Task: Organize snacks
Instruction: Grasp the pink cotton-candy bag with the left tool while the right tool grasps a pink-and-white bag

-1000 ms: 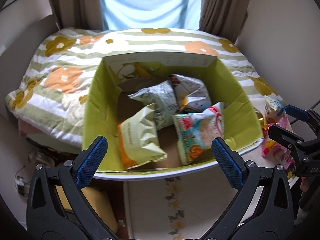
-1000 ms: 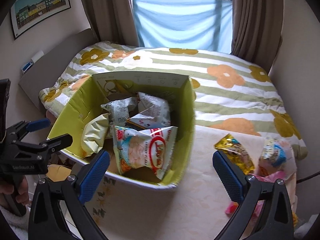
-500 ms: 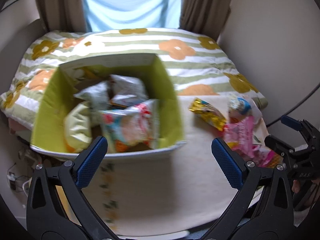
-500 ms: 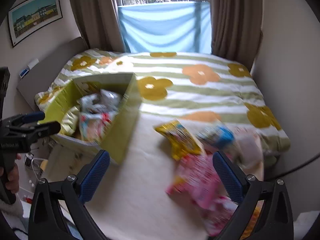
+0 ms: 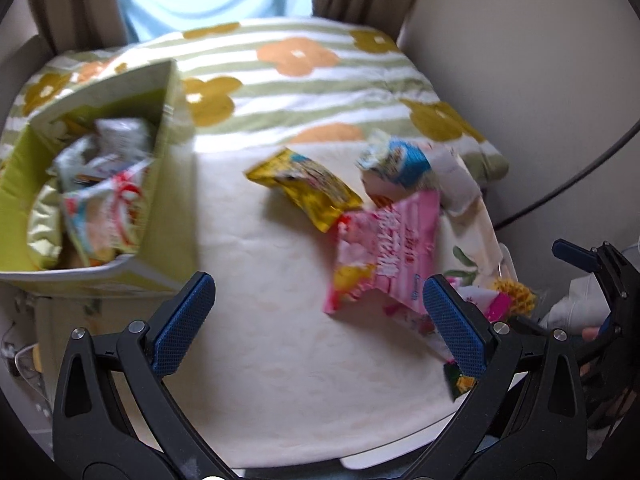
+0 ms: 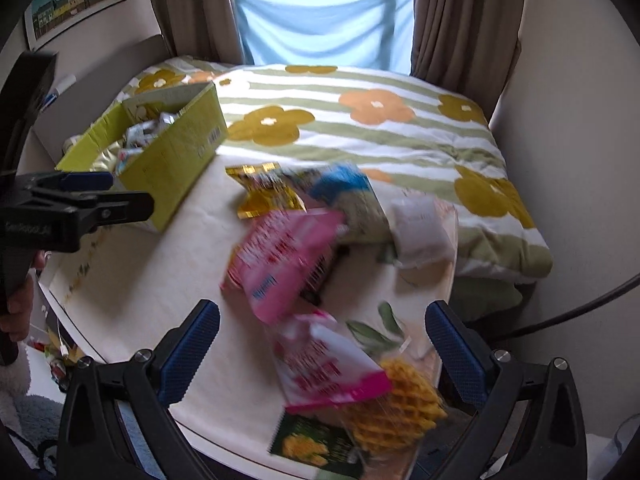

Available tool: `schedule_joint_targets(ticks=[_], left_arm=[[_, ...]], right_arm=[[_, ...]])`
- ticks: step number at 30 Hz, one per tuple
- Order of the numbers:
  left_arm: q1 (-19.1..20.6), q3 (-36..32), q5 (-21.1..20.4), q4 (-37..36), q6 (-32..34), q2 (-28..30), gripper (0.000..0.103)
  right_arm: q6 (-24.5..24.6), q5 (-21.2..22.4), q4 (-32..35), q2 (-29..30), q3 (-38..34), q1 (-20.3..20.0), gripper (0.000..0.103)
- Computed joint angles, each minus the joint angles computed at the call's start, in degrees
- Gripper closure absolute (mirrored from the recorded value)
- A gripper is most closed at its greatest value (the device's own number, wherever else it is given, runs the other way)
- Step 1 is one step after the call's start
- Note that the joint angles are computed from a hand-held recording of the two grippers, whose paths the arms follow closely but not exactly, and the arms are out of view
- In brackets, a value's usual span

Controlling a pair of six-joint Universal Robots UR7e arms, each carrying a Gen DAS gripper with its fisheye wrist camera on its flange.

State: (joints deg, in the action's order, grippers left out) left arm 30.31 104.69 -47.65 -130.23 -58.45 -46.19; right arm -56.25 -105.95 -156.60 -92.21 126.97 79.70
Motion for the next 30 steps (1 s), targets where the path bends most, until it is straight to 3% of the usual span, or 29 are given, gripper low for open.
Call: schedule_joint_targets(ticks=[6,10,18,25,28,30], left_arm=[[3.57,-2.75,-6.1,-8.45,7.74,5.12,0.0],[5.97,-6.03,-9.05,-9.5,13.33,9.01,0.0],[9.68,-7.82,-12.76,-10.35,15.29,12.02,0.0],[12.31,-7.21,-17.51,-16.19,16.51,13.12,0.001],[12.77,-6.97,-19.01,-17.92,16.96,13.31,0.011],[12.67,-6.96,-18.86,-17.72,17.38,13.27,0.013]], right_arm=[[-3.37,-1.71,-0.09,1.34,0.55,-2.96,0.001],[-4.31,-2.76,-1.78,3.08,1.16,-4.07,0.001],[-10.54,-3.88,-6.02,6.27,2.56,-5.09,0.001],[-18.95,-4.08,-11.87,8.2,5.29,-5.24,0.001],[-20.4,-5.07,-12.94,9.49,5.61,-5.19,0.001],[-20.47,-5.43,-12.88,10.12,5.55,-5.24,0.001]])
